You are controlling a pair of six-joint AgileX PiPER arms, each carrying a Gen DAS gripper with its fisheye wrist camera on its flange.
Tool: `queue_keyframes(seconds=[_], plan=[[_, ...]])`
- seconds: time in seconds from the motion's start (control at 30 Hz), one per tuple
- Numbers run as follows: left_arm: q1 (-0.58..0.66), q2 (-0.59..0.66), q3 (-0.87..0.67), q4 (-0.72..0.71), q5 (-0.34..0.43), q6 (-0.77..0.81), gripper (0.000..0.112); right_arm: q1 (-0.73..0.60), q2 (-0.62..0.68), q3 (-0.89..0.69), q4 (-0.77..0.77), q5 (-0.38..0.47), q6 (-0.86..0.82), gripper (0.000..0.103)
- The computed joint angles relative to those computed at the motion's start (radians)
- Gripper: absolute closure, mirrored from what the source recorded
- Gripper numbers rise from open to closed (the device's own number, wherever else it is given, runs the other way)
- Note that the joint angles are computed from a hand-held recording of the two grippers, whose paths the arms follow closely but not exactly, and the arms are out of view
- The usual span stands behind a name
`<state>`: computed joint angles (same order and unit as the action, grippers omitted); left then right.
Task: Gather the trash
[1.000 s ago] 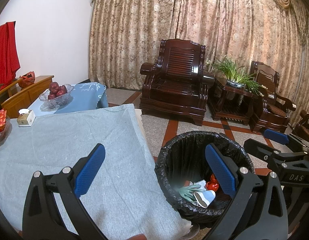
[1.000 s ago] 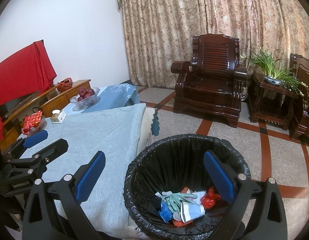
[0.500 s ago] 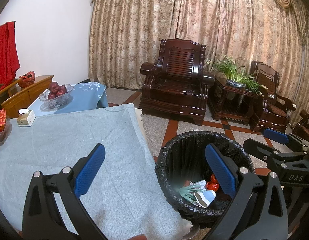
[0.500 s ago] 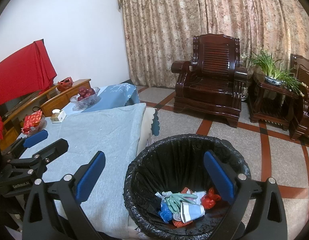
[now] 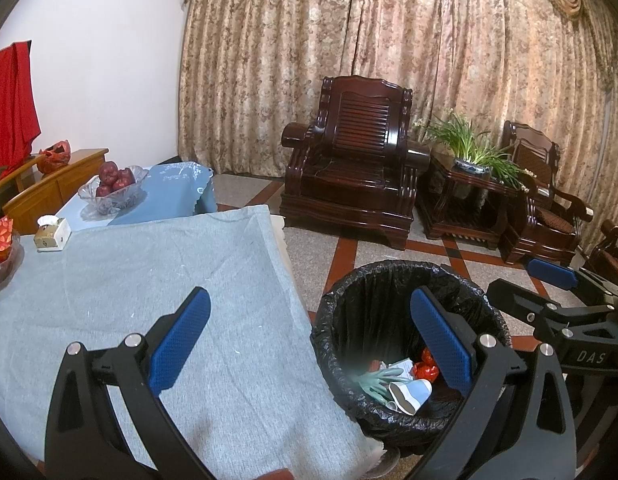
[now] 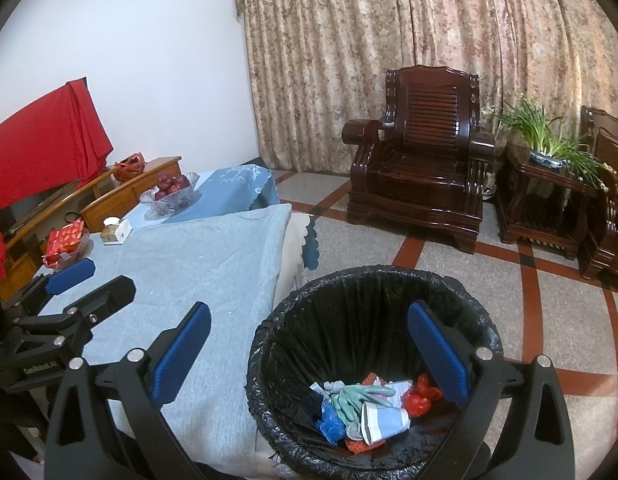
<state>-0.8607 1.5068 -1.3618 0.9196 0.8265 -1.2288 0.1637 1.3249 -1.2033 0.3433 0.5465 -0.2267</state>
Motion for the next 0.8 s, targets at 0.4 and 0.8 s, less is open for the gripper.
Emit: queue_keyframes(seconds=[0.4, 0.8], plan=[[0.004, -0.013, 0.014, -0.007, -0.005, 0.003, 0.015, -0.002, 0.001, -0.002, 0.003, 0.002, -0.003, 0.006], [0.008, -0.031, 0.035, -0.012, -0.009, 0.009, 0.015, -0.006, -0.005, 0.01, 0.007, -0.002, -0.007, 0.006]])
